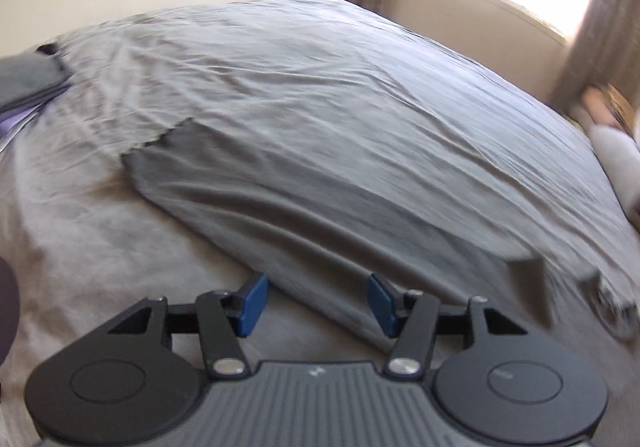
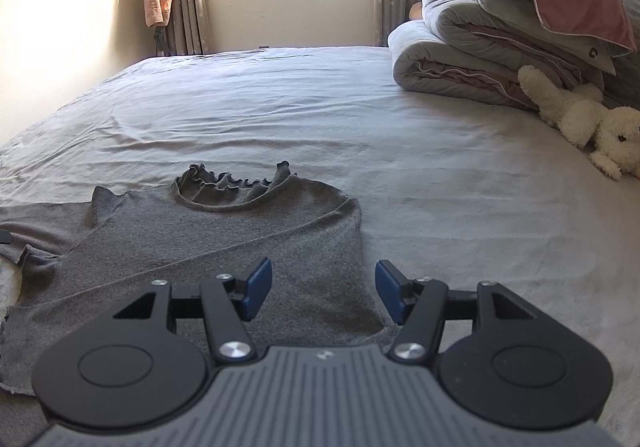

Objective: Fold clothes
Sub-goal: 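Grasp the shirt hem edge with the left gripper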

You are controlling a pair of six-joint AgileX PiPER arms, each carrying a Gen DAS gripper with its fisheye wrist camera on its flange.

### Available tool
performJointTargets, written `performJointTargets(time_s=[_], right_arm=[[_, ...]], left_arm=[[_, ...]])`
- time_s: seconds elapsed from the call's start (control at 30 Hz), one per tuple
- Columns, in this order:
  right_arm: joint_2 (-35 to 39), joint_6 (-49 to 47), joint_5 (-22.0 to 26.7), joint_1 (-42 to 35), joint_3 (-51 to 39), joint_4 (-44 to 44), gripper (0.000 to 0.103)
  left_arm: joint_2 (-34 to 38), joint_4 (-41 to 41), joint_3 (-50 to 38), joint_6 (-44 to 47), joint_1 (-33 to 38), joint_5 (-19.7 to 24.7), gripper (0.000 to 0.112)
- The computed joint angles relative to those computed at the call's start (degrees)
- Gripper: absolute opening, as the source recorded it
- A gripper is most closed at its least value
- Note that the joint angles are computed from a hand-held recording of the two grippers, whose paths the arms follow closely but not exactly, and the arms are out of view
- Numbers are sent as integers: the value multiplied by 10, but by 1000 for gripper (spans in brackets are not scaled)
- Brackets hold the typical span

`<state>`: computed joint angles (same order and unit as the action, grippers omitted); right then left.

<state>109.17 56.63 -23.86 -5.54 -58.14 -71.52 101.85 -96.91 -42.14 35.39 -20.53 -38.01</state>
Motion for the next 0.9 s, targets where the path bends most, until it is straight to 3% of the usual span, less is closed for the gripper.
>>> performJointTargets(time_s=[0.2, 0.37, 0.5, 0.6, 0.67, 0.73, 0.9], right_arm=[[-1, 20, -6, -6, 3, -13, 62], [-9, 18, -16, -9, 12, -17, 62], [-11, 32, -22, -11, 13, -25, 62], [-13, 38, -28, -11, 16, -28, 62], [-15, 36, -30, -9, 19, -28, 62], [-16, 36, -32, -7, 21, -29, 62], [-19, 43, -39, -6, 24, -35, 62]], left_arm=[[17, 91, 15, -124, 42, -7, 56], [33, 269, 63, -354, 88, -28, 48], [45, 400, 102, -553, 128, -59, 28], [63, 469, 125, -681, 153, -88, 4], [80, 515, 138, -757, 166, -115, 3], [86, 519, 136, -774, 166, -123, 2], [88, 459, 112, -706, 142, -122, 0]])
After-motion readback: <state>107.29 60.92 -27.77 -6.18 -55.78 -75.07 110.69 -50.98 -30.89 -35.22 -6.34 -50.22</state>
